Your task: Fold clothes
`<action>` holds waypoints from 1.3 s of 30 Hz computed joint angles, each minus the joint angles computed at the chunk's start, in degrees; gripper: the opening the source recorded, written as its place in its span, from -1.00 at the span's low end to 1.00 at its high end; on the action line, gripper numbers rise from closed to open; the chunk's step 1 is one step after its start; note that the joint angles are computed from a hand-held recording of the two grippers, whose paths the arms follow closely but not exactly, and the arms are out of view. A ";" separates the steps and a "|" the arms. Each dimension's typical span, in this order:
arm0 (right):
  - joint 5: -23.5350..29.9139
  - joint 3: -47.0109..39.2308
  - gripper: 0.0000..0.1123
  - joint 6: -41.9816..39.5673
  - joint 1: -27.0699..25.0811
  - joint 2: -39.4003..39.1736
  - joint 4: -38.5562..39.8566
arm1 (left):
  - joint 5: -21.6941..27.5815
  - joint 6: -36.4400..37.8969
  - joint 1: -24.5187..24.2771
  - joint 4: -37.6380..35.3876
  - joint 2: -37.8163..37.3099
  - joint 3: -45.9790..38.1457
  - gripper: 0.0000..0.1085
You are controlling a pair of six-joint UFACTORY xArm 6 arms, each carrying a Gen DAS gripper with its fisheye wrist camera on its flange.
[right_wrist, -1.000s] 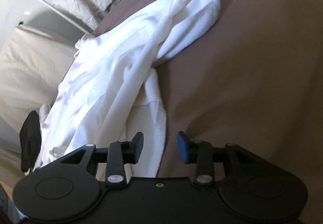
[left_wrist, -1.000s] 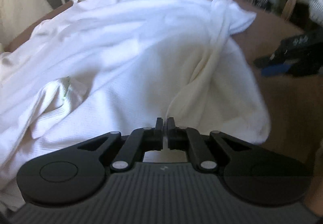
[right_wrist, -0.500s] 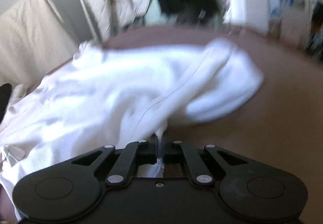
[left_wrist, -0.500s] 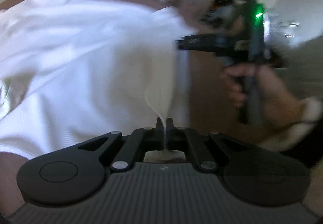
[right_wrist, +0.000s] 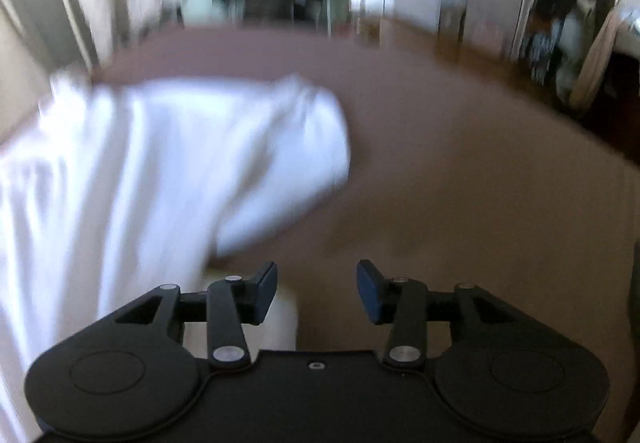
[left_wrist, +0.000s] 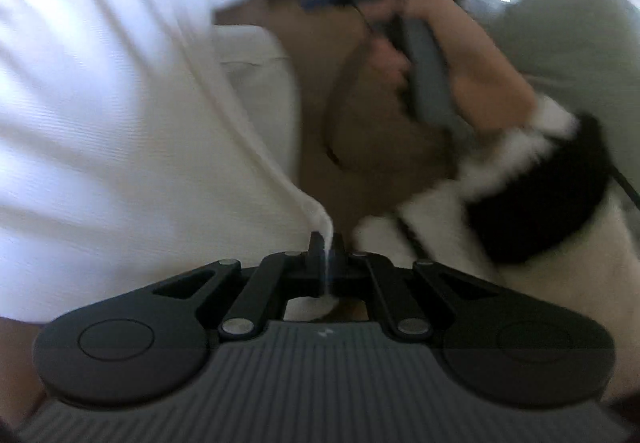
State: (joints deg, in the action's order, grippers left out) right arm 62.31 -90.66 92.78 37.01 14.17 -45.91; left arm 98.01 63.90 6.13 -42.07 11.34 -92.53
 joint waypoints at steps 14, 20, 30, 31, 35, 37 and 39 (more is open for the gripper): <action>-46.36 8.74 -0.05 27.72 -16.53 1.13 -18.79 | -13.45 5.39 -0.66 -2.24 -0.91 1.41 -0.55; -41.06 -1.60 0.51 14.87 -18.54 12.13 0.54 | -27.19 3.56 -2.46 0.71 -4.41 9.05 -0.41; -30.43 1.05 -0.95 29.90 -19.28 8.18 -34.16 | -24.19 -8.36 -2.60 -6.27 -1.71 8.06 -0.39; -29.16 3.01 -0.96 31.48 -19.50 6.14 -36.53 | -23.45 -8.49 -2.85 -5.57 -1.54 7.50 -0.39; -27.42 4.89 -0.98 33.04 -21.30 5.93 -34.75 | -19.13 -11.51 -3.96 -0.70 0.53 5.46 -0.39; -30.11 3.07 -0.98 32.10 -22.70 8.84 -27.01 | -20.02 -12.44 -4.24 -0.79 -0.81 6.71 -0.39; -27.50 -0.13 -0.97 25.78 -21.91 11.33 -18.88 | -19.01 -14.00 -4.47 -0.22 -1.02 5.91 -0.36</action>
State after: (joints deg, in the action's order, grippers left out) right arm 34.81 -90.79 118.56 15.10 25.50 -64.79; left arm 78.99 49.90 1.66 -42.28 10.31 -86.61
